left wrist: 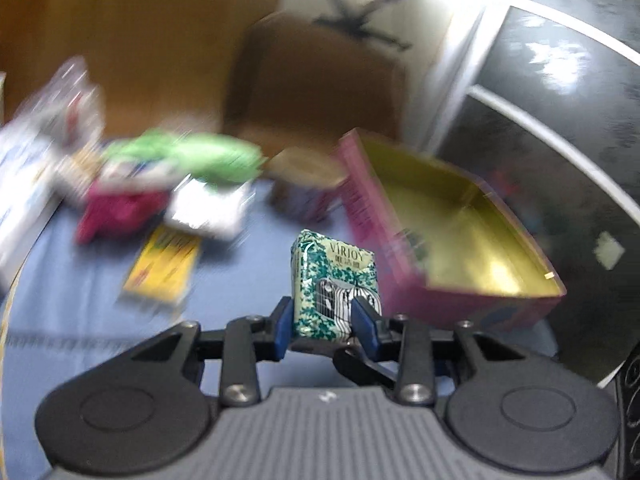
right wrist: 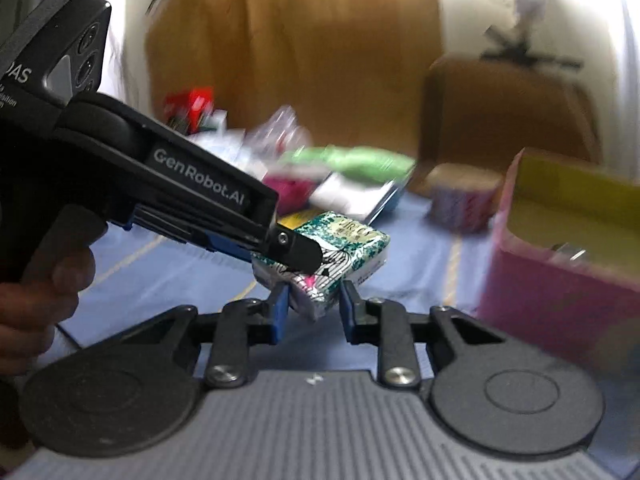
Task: Organize soft objects
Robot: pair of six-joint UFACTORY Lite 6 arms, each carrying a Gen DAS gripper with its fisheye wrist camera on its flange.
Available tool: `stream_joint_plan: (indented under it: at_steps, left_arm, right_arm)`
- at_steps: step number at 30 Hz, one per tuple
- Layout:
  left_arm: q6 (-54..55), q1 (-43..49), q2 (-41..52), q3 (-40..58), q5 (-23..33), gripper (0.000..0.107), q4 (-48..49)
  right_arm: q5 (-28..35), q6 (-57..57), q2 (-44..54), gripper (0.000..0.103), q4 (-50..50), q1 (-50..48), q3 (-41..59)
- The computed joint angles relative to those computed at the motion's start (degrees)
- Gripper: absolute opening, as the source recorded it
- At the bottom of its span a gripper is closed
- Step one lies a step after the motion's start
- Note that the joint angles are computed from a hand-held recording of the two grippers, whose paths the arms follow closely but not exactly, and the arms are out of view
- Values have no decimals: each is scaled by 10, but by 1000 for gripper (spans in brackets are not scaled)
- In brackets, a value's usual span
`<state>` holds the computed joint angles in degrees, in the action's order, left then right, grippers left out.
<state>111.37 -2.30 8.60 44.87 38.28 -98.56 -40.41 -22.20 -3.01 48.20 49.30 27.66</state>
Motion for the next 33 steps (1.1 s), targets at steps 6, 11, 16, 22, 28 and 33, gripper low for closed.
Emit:
stream_joint_plan:
  at_steps: [6, 11, 16, 22, 28, 33]
  left_arm:
    - [51, -168, 16, 65, -65, 32, -94]
    - [62, -271, 135, 183, -108, 33, -143]
    - [118, -323, 174, 210, -149, 34, -221]
    - [188, -253, 95, 101, -93, 37, -260]
    - [236, -109, 44, 8, -70, 38, -275]
    - [262, 14, 75, 7, -87, 38, -300]
  right_arm:
    - [-75, -79, -126, 31, 82, -31, -83]
    - [-45, -108, -205, 31, 94, -132, -138]
    - [-68, -116, -176, 33, 117, -207, -146]
    - [-54, -39, -221, 36, 61, -261, -183]
    - [-105, -22, -200, 36, 80, -174, -173]
    - [-104, -14, -126, 36, 61, -107, -112]
